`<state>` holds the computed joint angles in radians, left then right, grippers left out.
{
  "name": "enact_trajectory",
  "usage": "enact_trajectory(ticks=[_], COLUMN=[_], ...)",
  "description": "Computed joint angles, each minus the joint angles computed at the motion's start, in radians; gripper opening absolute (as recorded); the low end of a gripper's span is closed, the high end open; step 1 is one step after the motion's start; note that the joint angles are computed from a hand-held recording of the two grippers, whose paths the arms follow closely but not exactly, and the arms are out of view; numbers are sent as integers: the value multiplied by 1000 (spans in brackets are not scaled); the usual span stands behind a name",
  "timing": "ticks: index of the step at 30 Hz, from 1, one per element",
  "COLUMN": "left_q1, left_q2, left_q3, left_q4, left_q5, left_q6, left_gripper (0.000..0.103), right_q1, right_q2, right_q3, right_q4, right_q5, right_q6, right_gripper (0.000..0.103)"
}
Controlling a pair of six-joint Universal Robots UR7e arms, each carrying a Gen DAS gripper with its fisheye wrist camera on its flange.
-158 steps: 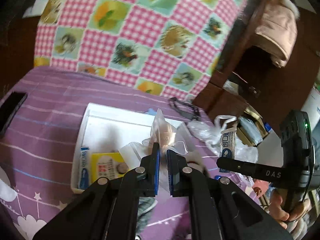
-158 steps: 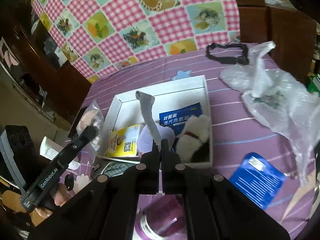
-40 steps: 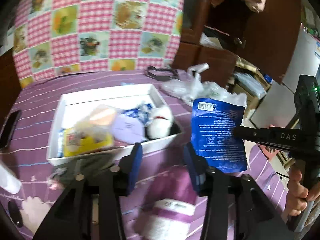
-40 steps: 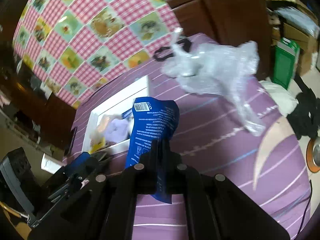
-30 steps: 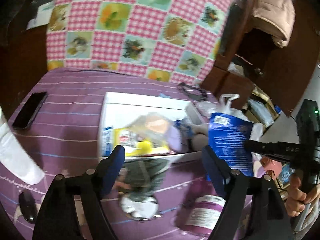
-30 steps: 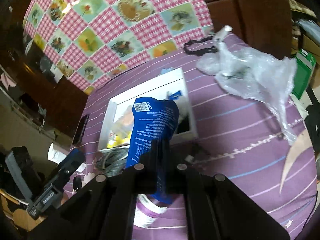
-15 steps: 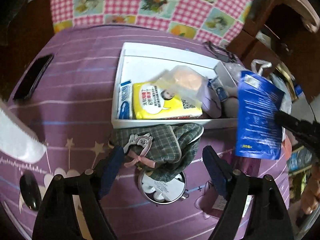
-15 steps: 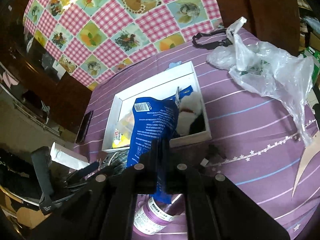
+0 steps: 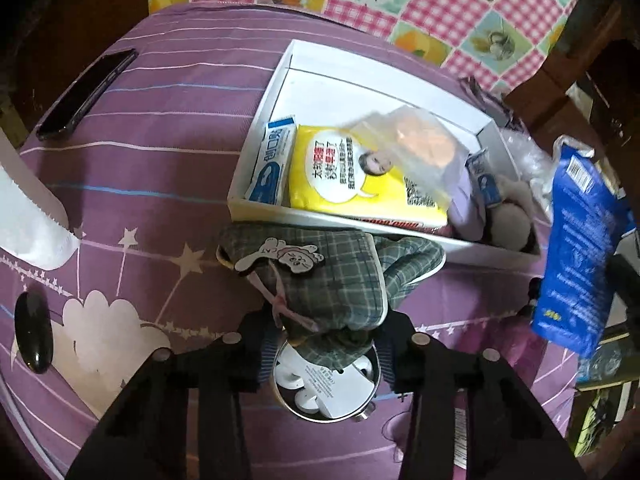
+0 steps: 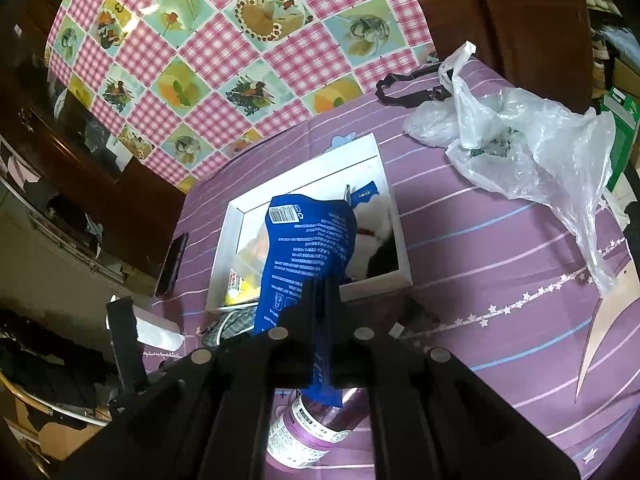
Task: Organize soft objects
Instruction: 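Carry the blue package to the tray while the left gripper grasps the plaid pouch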
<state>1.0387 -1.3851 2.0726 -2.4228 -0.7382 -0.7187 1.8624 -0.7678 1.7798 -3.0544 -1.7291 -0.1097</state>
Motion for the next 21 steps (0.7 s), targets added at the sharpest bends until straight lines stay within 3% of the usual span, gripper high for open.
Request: enact_trajectory(ticks=[6,13,17,21], left_q1=[-27,-105,-156,-170], left_q2=[-21,-74,-109,-95], left_q3=[8,37,69,83], left_q4=[36,22,-39,-187], left_q5=[37,97,128,132], left_q6=[-13,-1,44,169], left_gripper=[37,37,37,37], right_q1=[1,4,8,13], right_q2=[6,8,3,-1], right_q3=[-3,-5,2,6], right_q4=[7,11,2,-9], right_q5=[-4,-2,3,10], right_q6=[1,-2,-7,-18], right_gripper=[5,5,5,5])
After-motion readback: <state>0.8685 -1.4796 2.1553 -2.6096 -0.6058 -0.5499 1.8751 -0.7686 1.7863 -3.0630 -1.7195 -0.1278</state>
